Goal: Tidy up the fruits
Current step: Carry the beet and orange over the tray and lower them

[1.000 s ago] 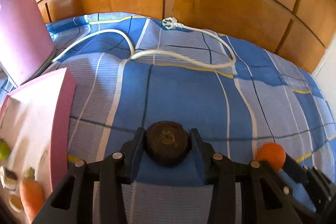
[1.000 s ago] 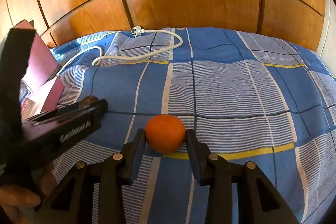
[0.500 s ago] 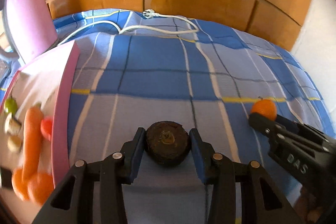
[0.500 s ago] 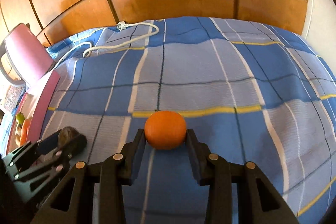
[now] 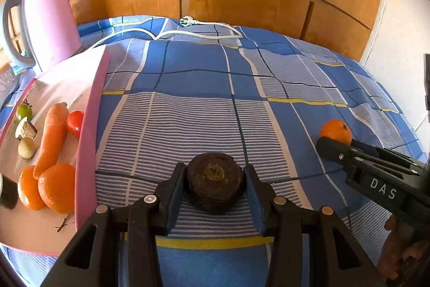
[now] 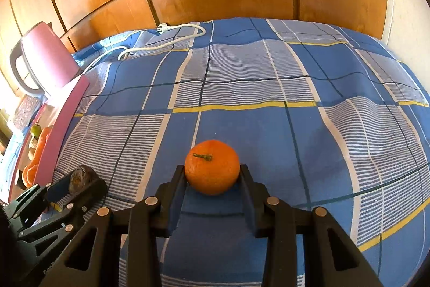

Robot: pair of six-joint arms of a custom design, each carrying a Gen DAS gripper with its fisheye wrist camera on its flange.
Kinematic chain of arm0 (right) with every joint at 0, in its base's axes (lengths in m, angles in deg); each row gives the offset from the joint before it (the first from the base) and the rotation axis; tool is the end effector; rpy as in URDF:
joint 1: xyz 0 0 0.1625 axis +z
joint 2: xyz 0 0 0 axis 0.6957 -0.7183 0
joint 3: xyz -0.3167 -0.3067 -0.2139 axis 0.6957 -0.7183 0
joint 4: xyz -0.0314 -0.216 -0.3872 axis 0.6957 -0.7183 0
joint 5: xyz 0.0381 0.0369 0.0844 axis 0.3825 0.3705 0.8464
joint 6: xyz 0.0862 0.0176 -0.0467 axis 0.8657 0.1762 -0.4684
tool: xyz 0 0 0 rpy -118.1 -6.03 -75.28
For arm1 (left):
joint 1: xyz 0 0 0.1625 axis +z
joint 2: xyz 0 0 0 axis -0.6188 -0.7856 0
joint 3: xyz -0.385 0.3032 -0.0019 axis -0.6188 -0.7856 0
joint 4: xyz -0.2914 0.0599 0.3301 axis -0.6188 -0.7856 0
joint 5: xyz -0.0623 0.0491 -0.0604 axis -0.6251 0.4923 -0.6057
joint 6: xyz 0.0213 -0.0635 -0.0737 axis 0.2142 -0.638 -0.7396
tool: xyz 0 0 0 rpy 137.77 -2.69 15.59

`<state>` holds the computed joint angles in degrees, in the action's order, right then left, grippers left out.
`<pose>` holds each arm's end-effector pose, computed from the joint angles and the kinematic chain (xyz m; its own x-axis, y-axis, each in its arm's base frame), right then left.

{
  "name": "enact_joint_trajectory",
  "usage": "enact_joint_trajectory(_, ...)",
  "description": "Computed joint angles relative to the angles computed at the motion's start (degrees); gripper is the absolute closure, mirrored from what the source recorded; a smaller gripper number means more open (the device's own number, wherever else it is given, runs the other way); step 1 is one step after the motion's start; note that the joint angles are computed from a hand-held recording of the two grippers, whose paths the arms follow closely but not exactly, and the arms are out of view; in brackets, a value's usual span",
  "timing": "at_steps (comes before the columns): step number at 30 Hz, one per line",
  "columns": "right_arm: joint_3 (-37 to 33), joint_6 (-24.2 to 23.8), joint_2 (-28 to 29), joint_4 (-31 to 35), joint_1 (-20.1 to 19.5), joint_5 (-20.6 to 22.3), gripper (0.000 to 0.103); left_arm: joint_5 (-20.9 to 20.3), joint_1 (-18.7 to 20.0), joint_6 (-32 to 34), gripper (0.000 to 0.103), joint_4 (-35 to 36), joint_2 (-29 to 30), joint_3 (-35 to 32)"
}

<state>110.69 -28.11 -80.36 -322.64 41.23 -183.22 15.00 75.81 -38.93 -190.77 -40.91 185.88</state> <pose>0.0510 -0.3707 0.1716 -0.7876 0.2884 0.5445 -0.2101 0.7050 -0.6774 -0.2421 -0.4295 -0.0053 -0.6762 0.4794 -0.5594 0.6855 0.6875 -0.2394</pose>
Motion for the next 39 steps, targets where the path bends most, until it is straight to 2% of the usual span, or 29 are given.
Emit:
enact_joint_trajectory(5,0.28,-2.0,2.47,-5.11,-0.29,0.59,0.064,0.3,-0.06,0.59,0.058,-0.49,0.22,0.1)
enact_joint_trajectory(9,-0.8,-5.83,5.59,-9.51,0.9,-2.15,0.064,0.04,0.1,1.14,0.058,-1.13,0.19,0.28)
enact_joint_trajectory(22,-1.44,-6.73,5.38,-8.43,1.91,-4.51,0.064,1.14,-0.53,-0.82,0.06,0.78,-0.83,0.72)
enact_joint_trajectory(31,-0.22,-2.37,3.06,-3.8,2.66,-4.67,0.065,0.48,-1.17,-4.26,0.06,1.79,-4.13,2.09)
enact_joint_trajectory(39,0.19,-2.11,4.24,-3.92,4.34,-5.71,0.065,0.72,-2.43,-4.97,0.06,0.63,-6.17,3.56)
